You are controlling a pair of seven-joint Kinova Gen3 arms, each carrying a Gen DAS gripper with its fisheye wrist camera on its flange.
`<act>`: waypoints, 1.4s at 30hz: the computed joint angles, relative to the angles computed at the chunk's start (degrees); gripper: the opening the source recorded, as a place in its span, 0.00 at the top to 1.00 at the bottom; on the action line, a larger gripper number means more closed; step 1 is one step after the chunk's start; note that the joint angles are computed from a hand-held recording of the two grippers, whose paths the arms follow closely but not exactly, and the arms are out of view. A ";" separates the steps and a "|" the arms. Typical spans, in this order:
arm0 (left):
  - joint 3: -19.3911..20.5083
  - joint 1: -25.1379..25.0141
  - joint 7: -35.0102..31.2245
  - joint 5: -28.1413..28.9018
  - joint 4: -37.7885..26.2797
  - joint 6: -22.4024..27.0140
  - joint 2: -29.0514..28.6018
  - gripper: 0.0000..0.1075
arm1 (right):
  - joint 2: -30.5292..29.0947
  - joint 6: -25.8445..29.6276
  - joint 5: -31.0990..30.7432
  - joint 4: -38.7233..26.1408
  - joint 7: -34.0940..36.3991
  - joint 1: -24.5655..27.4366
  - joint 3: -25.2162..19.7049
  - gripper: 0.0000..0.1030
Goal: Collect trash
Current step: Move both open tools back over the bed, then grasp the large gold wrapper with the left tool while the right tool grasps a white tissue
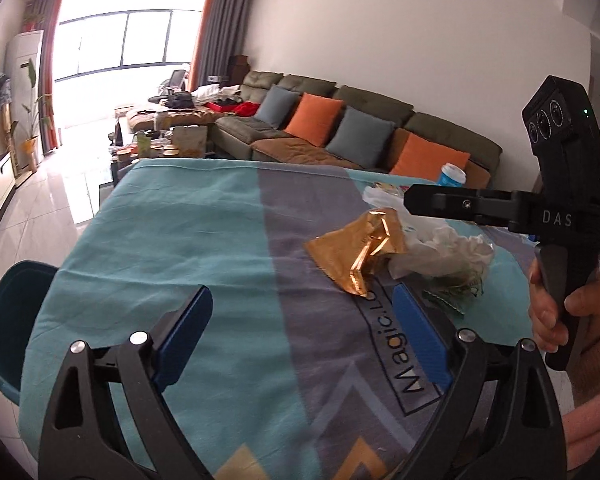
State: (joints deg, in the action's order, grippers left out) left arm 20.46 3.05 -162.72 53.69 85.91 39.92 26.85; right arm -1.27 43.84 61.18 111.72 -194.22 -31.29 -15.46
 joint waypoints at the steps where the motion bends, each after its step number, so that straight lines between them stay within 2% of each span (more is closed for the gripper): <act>1: -0.20 0.90 0.45 -1.09 -0.54 0.28 0.38 0.16 | -0.83 2.26 -0.55 0.75 -1.08 -0.34 -0.47 0.45; 4: -1.07 4.47 4.17 -5.80 -3.95 1.50 2.56 0.18 | -2.09 8.16 -1.86 2.26 -3.91 -0.86 -1.93 0.45; 7: -1.93 7.66 8.82 -11.10 -7.45 2.47 4.49 0.22 | -2.54 11.23 -4.02 3.12 -4.68 -0.22 -2.80 0.45; 14: -3.66 14.35 19.18 -22.96 -14.88 3.93 8.09 0.34 | -3.93 7.23 -6.34 7.31 -4.96 1.22 -2.02 0.45; 18: -4.57 16.86 25.40 -28.29 -20.11 7.34 10.76 0.48 | -3.88 5.13 -5.99 8.75 -4.83 1.91 -2.12 0.45; 20: -4.38 17.30 27.27 -29.67 -22.47 8.98 12.04 0.52 | -3.68 4.76 -6.67 8.74 -4.06 2.12 -2.12 0.47; 21: -4.30 17.48 28.00 -30.24 -23.62 9.77 12.69 0.56 | -3.60 4.70 -6.77 8.70 -3.94 2.16 -2.19 0.52; 22: -4.13 17.50 28.45 -30.65 -24.61 10.67 13.31 0.59 | -3.55 4.46 -6.87 8.68 -3.72 2.20 -2.16 0.57; 24: -3.91 17.53 29.64 -31.11 -27.06 13.13 14.69 0.76 | -3.55 4.25 -7.16 8.58 -3.14 2.25 -2.16 0.62; 26: -3.43 16.94 29.77 -30.89 -28.32 14.87 15.48 0.87 | -3.56 4.64 -7.34 8.37 -2.82 2.13 -2.39 0.66; 30: -2.39 15.66 28.10 -29.36 -26.35 13.79 14.77 0.88 | -4.14 5.29 -7.70 8.26 -2.08 1.92 -2.83 0.83; 34: -1.34 13.69 26.00 -27.18 -23.74 12.36 13.44 0.89 | -4.92 4.43 -7.80 8.62 -2.05 2.10 -2.96 0.95; 42: 0.37 8.23 20.97 -21.15 -18.00 9.76 9.86 0.90 | -9.79 0.34 -2.93 11.20 -8.68 4.60 -5.54 0.96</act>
State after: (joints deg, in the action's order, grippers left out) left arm 20.84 11.28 -141.76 32.55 67.90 49.67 36.72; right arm -11.06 44.18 58.25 122.92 -202.90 -26.69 -20.99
